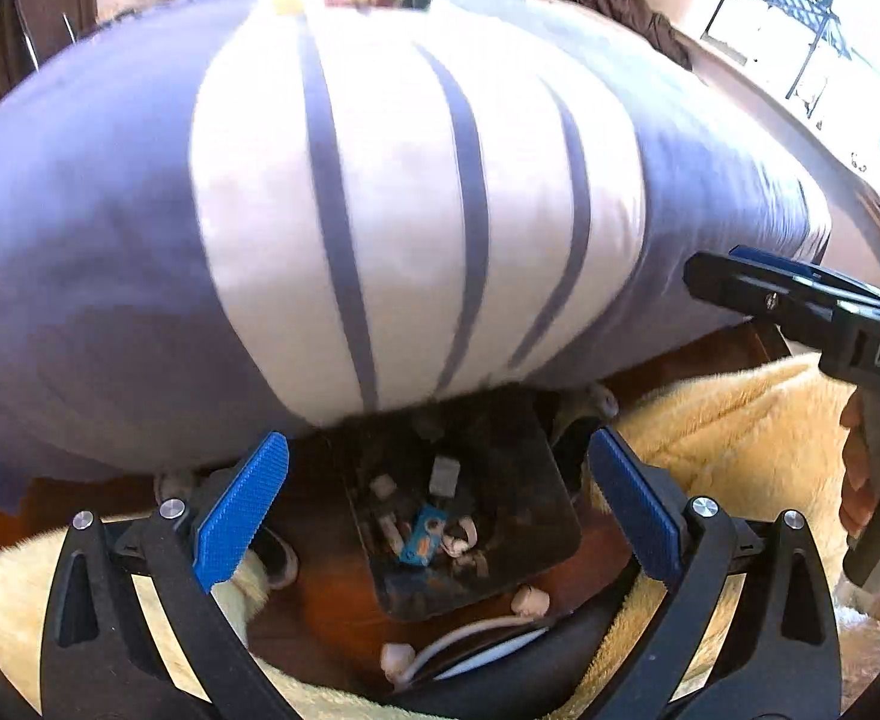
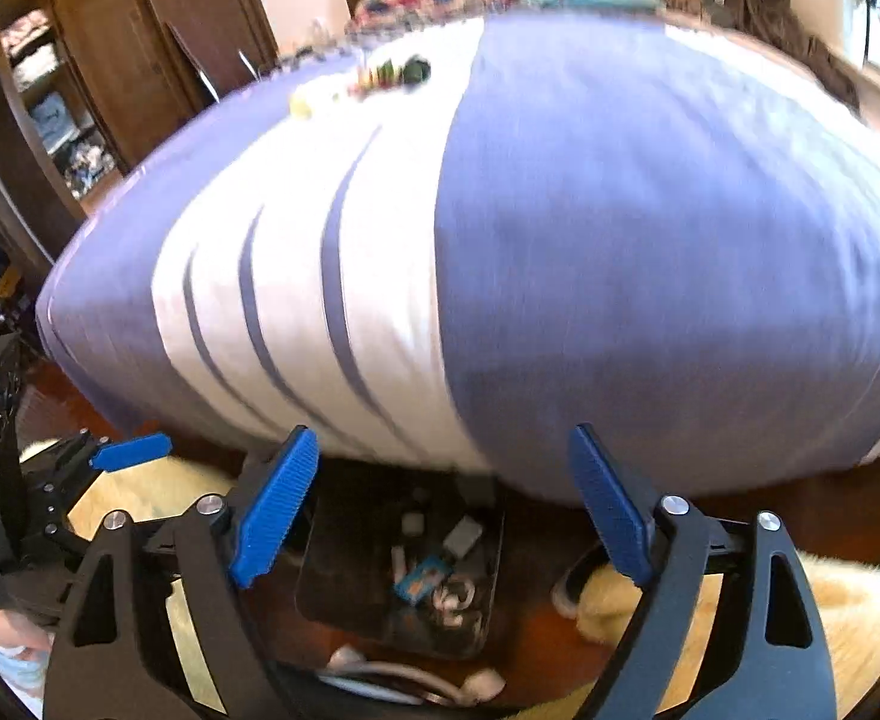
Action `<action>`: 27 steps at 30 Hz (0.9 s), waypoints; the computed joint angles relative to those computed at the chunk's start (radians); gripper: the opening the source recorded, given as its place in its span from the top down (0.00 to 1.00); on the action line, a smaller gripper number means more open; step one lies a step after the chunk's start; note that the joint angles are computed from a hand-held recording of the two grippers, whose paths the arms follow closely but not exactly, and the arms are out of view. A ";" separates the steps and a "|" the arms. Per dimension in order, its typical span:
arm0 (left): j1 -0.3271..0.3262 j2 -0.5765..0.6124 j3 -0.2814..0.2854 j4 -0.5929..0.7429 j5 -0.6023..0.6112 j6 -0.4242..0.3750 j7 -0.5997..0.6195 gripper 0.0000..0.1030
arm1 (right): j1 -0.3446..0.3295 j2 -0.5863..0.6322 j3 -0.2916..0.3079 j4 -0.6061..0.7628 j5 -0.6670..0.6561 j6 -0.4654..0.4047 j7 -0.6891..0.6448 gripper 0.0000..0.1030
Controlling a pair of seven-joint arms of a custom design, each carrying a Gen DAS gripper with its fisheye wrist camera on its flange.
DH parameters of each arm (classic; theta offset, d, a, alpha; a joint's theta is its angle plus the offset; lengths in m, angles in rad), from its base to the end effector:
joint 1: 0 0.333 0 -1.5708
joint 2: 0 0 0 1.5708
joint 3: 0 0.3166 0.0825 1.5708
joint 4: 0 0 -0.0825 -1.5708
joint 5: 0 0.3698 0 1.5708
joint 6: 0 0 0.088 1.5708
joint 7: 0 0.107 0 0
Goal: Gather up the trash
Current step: 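Move both tools back up over the remaining items on the bed, then grasp the yellow bottle with the left tool while the right tool grasps the black thread spool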
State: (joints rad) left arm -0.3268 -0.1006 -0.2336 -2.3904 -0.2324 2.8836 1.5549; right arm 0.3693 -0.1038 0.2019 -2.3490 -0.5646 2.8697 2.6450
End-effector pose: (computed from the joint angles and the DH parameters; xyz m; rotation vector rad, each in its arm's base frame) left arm 0.4423 -0.2639 0.4331 -1.6314 2.3165 -0.8272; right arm 0.4189 0.3070 0.4461 -1.7725 1.7704 -0.4041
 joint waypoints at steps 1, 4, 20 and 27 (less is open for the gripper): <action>0.005 -0.005 0.000 0.005 0.012 0.000 -0.008 0.08 | -0.005 -0.005 0.001 0.014 -0.018 -0.013 0.004 0.16; 0.028 -0.014 0.000 0.033 0.071 -0.001 -0.045 0.08 | -0.020 -0.005 0.001 0.062 -0.068 -0.039 0.010 0.16; 0.123 0.176 0.034 0.395 0.416 -0.110 -0.270 0.08 | 0.012 0.188 -0.090 0.391 -0.065 -0.131 -0.152 0.16; 0.111 0.350 0.067 0.638 0.471 -0.216 -0.275 0.08 | 0.042 0.381 -0.130 0.626 0.086 -0.183 -0.334 0.17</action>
